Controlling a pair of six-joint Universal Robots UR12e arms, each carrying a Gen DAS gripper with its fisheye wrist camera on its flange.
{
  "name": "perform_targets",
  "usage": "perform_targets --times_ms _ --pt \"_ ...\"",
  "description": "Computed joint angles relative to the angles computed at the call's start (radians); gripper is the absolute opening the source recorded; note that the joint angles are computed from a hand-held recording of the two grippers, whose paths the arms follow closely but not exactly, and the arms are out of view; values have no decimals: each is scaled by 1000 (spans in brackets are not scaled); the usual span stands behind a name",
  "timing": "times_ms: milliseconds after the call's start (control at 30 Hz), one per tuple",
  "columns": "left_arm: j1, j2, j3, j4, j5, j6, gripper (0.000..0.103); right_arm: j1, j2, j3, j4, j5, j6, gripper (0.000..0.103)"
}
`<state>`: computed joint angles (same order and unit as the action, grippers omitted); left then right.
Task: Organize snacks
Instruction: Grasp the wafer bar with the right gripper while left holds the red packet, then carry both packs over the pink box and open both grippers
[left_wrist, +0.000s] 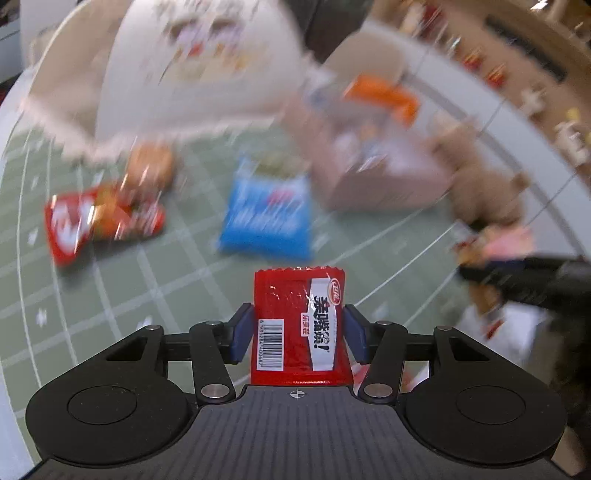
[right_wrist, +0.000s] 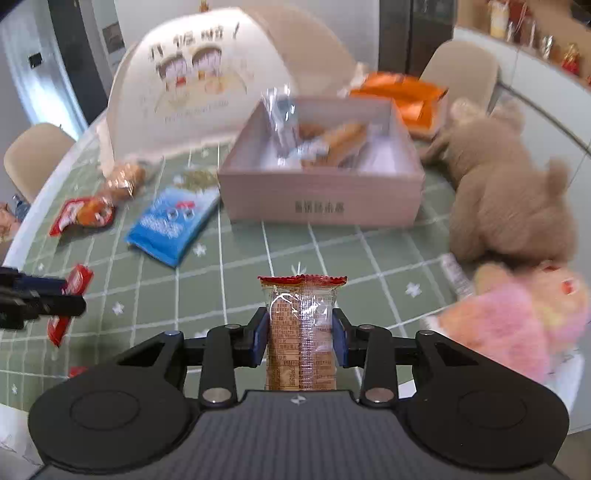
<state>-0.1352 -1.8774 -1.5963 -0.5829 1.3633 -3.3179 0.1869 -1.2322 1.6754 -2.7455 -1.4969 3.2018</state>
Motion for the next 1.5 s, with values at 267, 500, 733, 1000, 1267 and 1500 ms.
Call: perform_targets --times_ms 267,500,733,1000,1267,1500 --pt "1 -132 280 169 -160 39 66 -3 -62 32 -100 -46 18 35" --pt "-12 -337 551 101 -181 -45 65 -13 -65 18 -138 -140 7 35" --pt "20 -344 513 15 -293 -70 65 -96 -12 -88 -112 18 114 35" --pt "-21 -442 653 -151 -153 -13 63 -95 210 -441 23 66 144 56" --pt "27 -412 530 -35 -272 -269 62 -86 162 -314 48 41 83 63" --pt "40 -235 297 -113 -115 -66 62 -59 97 -158 37 103 -19 70"
